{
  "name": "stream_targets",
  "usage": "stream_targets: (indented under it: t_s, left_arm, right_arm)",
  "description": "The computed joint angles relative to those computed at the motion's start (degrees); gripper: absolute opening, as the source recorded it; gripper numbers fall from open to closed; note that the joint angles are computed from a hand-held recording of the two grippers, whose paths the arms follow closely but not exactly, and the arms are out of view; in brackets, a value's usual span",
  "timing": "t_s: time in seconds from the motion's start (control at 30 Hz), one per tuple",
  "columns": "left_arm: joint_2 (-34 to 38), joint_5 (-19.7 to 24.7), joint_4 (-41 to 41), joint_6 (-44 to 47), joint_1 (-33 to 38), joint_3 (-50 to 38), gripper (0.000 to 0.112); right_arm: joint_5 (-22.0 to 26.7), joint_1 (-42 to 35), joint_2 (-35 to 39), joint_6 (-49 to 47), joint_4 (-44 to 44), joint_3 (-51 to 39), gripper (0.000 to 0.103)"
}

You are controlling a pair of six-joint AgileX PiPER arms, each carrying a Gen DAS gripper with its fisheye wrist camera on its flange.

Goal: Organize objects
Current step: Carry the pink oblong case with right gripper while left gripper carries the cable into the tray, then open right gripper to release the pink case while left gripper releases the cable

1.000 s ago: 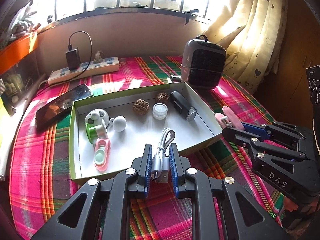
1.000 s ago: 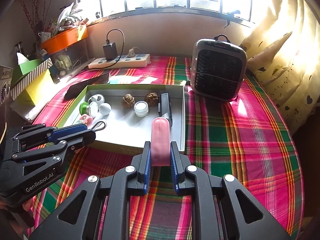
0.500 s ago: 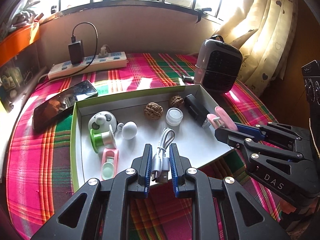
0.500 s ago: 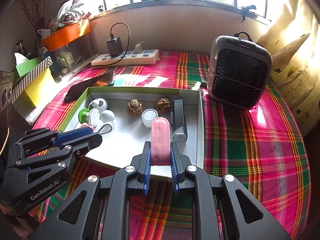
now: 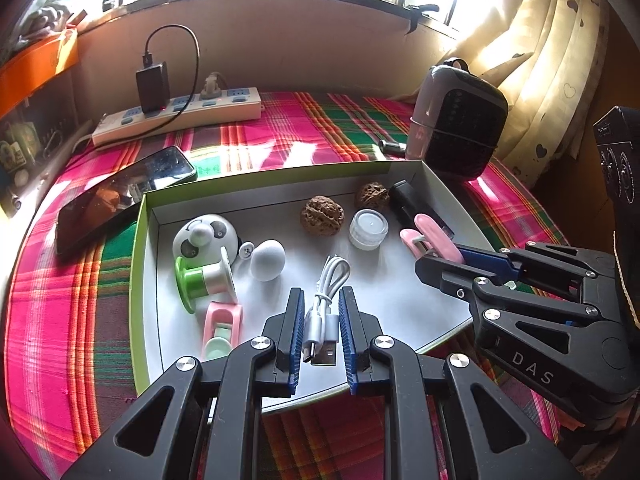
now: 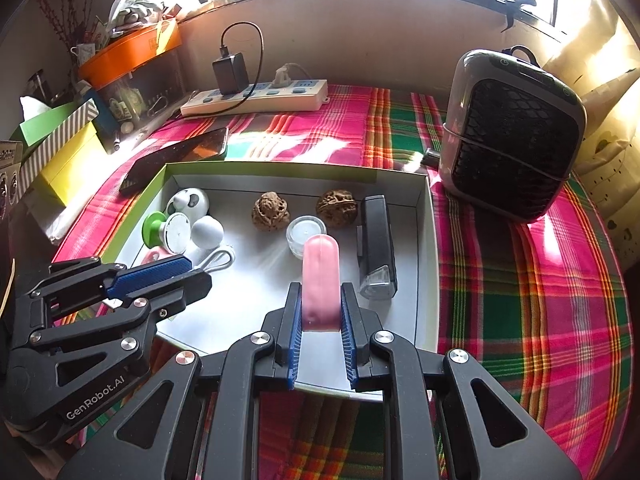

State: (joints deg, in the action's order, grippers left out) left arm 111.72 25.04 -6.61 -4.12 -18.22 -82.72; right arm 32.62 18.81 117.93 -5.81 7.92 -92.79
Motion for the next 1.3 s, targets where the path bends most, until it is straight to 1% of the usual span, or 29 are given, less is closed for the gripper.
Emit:
stream_targets:
  t_s: [0.1, 0.4, 0.73, 1.3]
  left_arm:
    - [0.50, 0.08, 0.06, -0.09, 0.10, -0.34, 0.016]
    - [2.28, 0.88, -0.21, 0.00, 0.30, -1.74, 0.016]
    - [3.24, 1.54, -0.31, -0.23, 0.41, -2.66, 0.016]
    - [3.22, 1.63, 0.61, -1.01, 0.36, -2.66, 0.016]
  right_arm:
    - [0.48, -0.12, 0.83, -0.89, 0.72, -0.72, 0.018]
    - [1.70, 0.26, 2.91, 1.89, -2.22, -2.92, 0.019]
    - [1.05, 0.80, 3.29, 4.77, -6.10, -2.98, 0.019]
    - [0.60, 0.60, 3.24, 5.99, -6.62, -2.43, 0.019]
